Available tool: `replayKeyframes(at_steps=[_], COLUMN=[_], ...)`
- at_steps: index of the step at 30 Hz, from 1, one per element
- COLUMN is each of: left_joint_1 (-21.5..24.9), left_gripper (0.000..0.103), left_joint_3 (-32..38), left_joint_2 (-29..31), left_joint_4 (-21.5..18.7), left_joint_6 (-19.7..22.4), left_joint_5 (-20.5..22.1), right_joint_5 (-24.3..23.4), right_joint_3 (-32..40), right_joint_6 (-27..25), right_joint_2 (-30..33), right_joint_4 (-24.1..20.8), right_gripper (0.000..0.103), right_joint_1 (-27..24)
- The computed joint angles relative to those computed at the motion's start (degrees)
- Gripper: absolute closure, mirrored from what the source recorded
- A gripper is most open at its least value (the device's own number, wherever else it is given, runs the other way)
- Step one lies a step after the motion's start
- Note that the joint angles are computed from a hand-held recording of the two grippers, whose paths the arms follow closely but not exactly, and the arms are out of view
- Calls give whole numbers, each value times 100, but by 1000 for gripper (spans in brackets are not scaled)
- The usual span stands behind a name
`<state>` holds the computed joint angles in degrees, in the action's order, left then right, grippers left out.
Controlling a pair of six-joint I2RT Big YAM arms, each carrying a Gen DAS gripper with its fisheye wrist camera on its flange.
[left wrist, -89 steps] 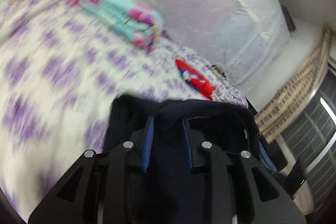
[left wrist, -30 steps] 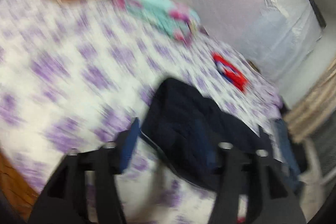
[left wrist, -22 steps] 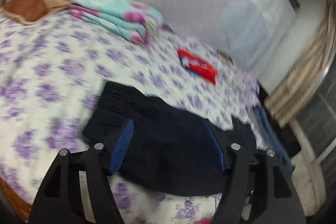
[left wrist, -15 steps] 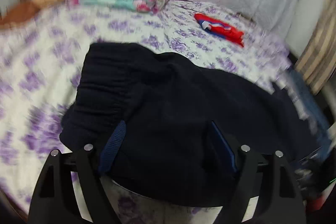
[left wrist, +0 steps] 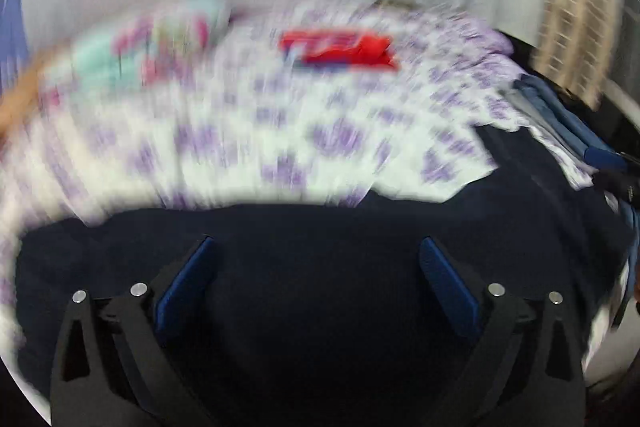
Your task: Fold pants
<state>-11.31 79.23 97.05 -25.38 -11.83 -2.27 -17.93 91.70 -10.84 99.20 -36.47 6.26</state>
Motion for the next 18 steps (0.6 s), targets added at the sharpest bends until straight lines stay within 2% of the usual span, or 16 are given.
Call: replayKeyframes(at_steps=[2,3,4,6,8,10,11,13,14,15,16,18], left_joint_1=[255,353,475,532,509,491,492,511,514,513,516,523], left_gripper=[5,5,5,5,5,5,5,5,5,5,5,5], left_joint_3=[66,-70,-355,-519,-522,-501,-497,-521,-508,-513,-500,-507], left_joint_2=[183,91,-33,-103,-107,-96,-87,-92,-83,-87,-74,-76], left_joint_4=[-190,41,507,758,767,736,765,841,852,855,851,863], left_joint_6=[-380,-435,-623,-741,-717,-691,-704,-735,-746,-747,-743,-746], left_joint_5=[789,1094,1463,1667,1645,1607,1634,1720,1743,1743,1742,1758], right_joint_5=[336,585,845,1491,2091,2330,2272,2215,2065,1844,1653,1147], right_joint_3=[917,1295,1627,2465,2820,3015,3019,2879,2691,2523,2410,1778], right_joint_6=[351,459,532,497,440,500,541,470,396,411,461,555], right_joint_2=[679,962,1220,1864,2202,2392,2429,2365,2248,2132,2045,1566], right_joint_4=[-569,-801,-1006,-1580,-1798,-1992,-2012,-1908,-1772,-1687,-1606,-1116], right_gripper=[22,22,22,22,22,22,27,50,72,87,89,99], right_joint_1=[84,128,179,296,347,327,281,228,190,138,93,-59])
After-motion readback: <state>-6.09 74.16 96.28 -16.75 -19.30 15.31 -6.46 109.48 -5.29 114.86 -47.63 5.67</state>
